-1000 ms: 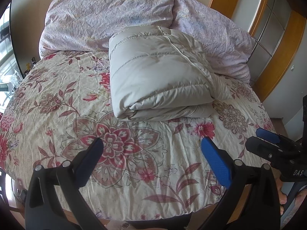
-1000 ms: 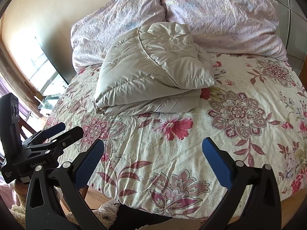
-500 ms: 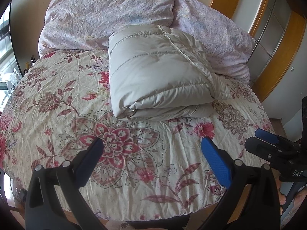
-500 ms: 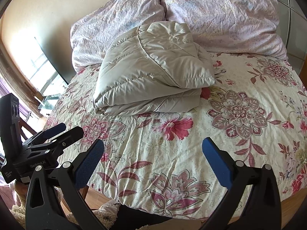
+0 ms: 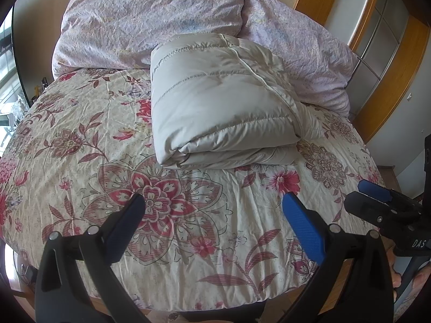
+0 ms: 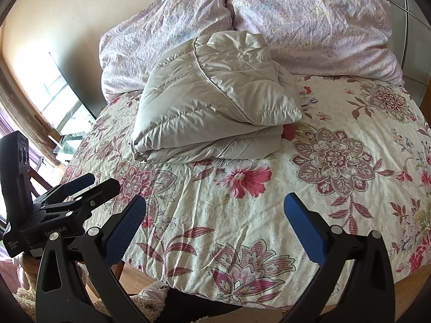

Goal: Fold large clothes

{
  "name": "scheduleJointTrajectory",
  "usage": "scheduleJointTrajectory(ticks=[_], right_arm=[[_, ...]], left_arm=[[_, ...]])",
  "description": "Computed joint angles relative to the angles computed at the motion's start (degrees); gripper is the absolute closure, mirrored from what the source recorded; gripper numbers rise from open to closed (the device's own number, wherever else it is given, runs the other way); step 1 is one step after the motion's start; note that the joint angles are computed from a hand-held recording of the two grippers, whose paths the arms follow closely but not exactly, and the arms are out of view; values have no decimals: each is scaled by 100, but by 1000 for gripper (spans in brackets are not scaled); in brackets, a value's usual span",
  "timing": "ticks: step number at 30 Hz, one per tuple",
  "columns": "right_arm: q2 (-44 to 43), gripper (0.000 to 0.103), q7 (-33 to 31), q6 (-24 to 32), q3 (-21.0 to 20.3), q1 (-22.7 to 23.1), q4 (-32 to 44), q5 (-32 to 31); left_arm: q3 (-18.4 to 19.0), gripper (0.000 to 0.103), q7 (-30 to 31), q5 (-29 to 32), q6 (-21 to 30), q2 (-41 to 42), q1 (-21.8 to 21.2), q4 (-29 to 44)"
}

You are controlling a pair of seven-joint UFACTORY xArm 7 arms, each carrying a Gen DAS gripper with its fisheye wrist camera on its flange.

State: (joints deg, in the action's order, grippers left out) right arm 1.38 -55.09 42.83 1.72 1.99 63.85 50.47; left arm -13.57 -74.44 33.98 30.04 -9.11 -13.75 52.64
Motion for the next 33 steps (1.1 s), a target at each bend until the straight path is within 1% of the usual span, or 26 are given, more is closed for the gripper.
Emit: scheduleJointTrajectory(ticks=[33], right_arm=[[34, 1, 37, 8, 10, -23, 57, -54]], left_arm=[[47, 2, 189, -88, -80, 60, -27, 20]])
